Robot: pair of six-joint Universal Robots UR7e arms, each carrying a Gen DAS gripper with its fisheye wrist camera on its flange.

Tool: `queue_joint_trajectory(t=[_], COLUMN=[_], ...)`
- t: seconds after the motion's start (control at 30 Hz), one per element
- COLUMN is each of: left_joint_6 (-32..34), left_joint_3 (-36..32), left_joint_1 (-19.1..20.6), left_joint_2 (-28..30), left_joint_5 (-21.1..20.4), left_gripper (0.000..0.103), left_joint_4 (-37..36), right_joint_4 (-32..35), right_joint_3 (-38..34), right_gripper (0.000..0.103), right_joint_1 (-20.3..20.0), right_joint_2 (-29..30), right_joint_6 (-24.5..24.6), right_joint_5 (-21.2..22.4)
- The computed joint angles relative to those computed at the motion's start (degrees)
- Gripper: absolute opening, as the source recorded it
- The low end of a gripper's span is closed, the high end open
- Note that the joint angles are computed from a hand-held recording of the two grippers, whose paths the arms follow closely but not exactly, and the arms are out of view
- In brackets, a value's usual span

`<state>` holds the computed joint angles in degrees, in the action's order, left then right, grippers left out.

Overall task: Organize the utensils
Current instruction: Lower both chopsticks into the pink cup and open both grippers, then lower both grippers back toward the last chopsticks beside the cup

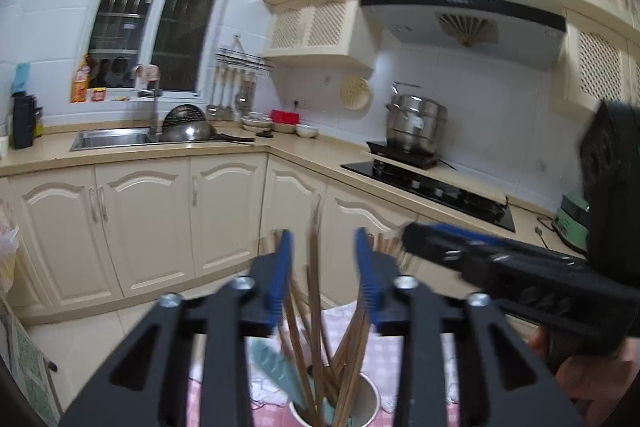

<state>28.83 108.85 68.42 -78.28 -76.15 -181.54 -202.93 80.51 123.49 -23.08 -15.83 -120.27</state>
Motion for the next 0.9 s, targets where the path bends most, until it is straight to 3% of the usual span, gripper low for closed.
queue_joint_trajectory(t=[0.03,0.1,0.2,0.4,0.77,0.9], left_joint_6=[-0.68,-1.36,-0.18,3.2,1.27,0.79], left_joint_3=[0.07,0.71,1.81,4.84,9.49,11.02], left_joint_1=[0.28,0.47,-0.44,-2.91,-5.85,-5.95], left_joint_2=[-0.52,-1.57,-3.14,-6.26,-12.42,-14.34], left_joint_5=[-0.26,-0.38,1.41,6.03,13.31,14.16], left_gripper=[0.07,0.083,0.092,0.094,0.095,0.095], left_joint_4=[0.4,-0.4,-0.15,0.73,4.82,6.63], right_joint_4=[-2.32,-5.14,-7.5,-7.59,-9.27,-9.8], right_joint_3=[1.15,3.83,5.87,9.25,15.23,18.12], right_gripper=[0.075,0.081,0.095,0.097,0.097,0.097], right_joint_1=[-0.07,-0.27,0.14,0.73,1.87,2.26], right_joint_2=[-0.39,-1.91,-3.04,-5.17,-8.02,-9.05], right_joint_6=[0.41,1.98,2.67,6.19,9.86,11.61], right_joint_5=[0.13,0.8,-1.09,-3.84,-5.04,-6.66])
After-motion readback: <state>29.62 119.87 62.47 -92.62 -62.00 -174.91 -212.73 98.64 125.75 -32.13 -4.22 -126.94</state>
